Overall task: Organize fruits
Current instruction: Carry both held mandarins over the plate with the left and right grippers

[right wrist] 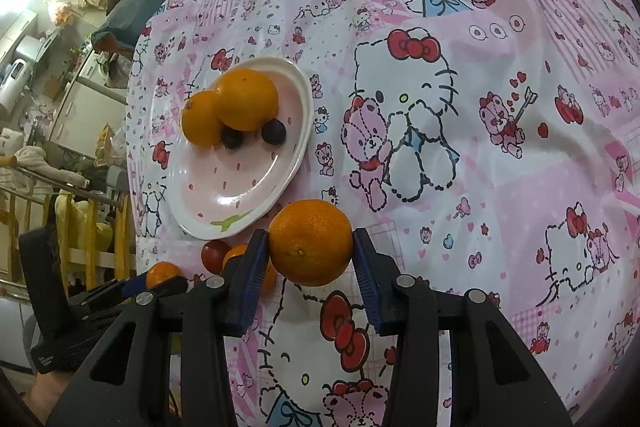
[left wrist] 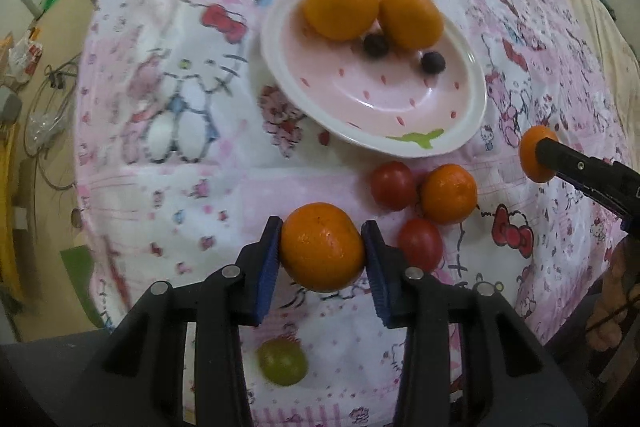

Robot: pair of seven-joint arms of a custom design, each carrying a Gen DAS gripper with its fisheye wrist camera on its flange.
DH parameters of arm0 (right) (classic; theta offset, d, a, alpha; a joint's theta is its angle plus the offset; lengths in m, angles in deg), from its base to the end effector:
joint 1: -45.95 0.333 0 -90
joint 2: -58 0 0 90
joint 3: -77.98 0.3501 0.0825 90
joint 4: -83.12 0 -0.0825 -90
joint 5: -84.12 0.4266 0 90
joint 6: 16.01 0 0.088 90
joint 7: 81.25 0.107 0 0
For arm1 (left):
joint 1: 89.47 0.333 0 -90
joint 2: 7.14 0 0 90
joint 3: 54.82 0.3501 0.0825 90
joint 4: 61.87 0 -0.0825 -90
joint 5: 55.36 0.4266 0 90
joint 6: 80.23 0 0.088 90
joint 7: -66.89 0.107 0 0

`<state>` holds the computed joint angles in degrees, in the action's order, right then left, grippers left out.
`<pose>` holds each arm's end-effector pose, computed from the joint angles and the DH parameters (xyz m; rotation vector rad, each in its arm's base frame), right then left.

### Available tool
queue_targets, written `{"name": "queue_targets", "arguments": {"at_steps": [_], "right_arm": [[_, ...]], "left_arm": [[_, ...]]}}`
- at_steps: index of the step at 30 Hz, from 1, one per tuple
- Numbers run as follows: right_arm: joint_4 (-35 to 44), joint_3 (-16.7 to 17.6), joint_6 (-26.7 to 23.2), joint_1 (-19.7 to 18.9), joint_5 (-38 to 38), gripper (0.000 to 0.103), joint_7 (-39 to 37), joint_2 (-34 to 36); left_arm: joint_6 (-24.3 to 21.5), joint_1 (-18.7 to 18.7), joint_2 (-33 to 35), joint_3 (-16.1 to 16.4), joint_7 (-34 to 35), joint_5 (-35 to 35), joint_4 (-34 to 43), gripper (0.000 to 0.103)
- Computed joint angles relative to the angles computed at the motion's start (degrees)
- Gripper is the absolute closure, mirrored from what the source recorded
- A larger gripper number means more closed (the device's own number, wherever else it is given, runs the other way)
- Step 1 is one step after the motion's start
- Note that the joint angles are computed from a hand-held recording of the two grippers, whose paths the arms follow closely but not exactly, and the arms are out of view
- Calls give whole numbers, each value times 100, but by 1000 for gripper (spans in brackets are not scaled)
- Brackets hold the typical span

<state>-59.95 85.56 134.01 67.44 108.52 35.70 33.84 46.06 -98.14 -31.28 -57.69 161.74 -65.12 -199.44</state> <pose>0.4183 0.2261 0.5030 -1.5440 2.0312 0.1085 0.4554 -0.1005 0.5076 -1.9406 2.3698 -0.3884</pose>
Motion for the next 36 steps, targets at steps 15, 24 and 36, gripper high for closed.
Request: {"name": "queue_targets", "arguments": {"at_steps": [15, 24, 36], "right_arm": [[-173, -27, 413, -191, 51, 59, 58, -792], [-182, 62, 597, -358, -329, 59, 103, -994], [66, -56, 792, -254, -327, 59, -356, -648]], "left_arm": [[387, 136, -423, -5, -696, 514, 237, 68], [571, 40, -233, -6, -625, 568, 600, 68], [829, -43, 261, -8, -249, 320, 848, 68]]}}
